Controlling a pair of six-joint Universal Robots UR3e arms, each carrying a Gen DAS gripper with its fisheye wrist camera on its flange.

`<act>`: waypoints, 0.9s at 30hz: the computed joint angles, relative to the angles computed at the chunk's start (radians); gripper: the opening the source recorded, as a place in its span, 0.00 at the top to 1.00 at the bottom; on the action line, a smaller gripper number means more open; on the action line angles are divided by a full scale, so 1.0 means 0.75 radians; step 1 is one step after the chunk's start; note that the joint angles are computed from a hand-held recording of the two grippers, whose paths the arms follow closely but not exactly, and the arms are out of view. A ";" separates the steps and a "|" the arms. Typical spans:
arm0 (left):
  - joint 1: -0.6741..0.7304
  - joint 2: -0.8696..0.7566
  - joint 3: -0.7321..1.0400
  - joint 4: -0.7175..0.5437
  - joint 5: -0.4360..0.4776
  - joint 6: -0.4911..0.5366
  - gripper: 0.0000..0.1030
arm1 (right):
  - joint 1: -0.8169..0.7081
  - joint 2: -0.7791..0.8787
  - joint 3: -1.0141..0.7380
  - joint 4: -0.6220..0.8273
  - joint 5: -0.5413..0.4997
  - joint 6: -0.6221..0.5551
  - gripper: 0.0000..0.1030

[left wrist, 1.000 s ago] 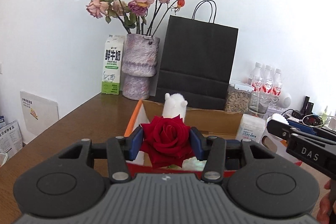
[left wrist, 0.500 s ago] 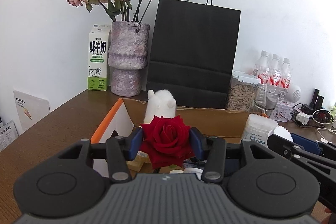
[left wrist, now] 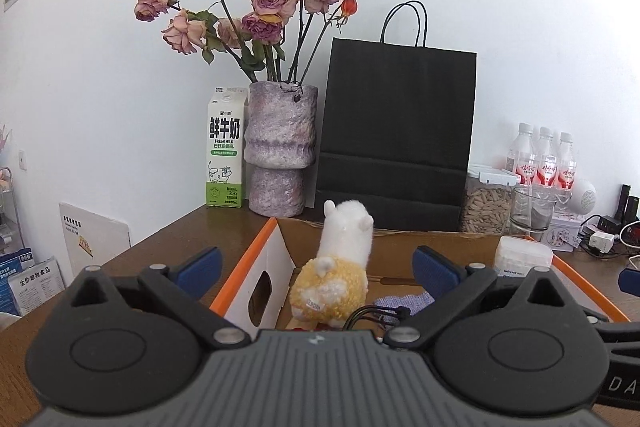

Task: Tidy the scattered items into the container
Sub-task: 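Open both grippers to drop the rose and ribbed cap into the box, then withdraw both grippers from the box toward the small white caps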

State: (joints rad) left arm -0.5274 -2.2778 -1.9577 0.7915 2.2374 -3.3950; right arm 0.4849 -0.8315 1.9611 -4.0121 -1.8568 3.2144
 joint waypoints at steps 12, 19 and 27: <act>-0.022 -0.023 -0.010 0.036 -0.009 0.020 0.00 | -0.007 -0.026 0.056 -0.011 0.026 0.012 0.00; -0.038 -0.055 -0.003 0.059 -0.004 0.048 0.00 | -0.008 -0.042 0.093 -0.035 0.044 -0.010 0.00; -0.091 -0.066 -0.092 0.190 0.084 0.083 0.00 | -0.004 -0.060 0.166 -0.096 0.068 -0.014 0.00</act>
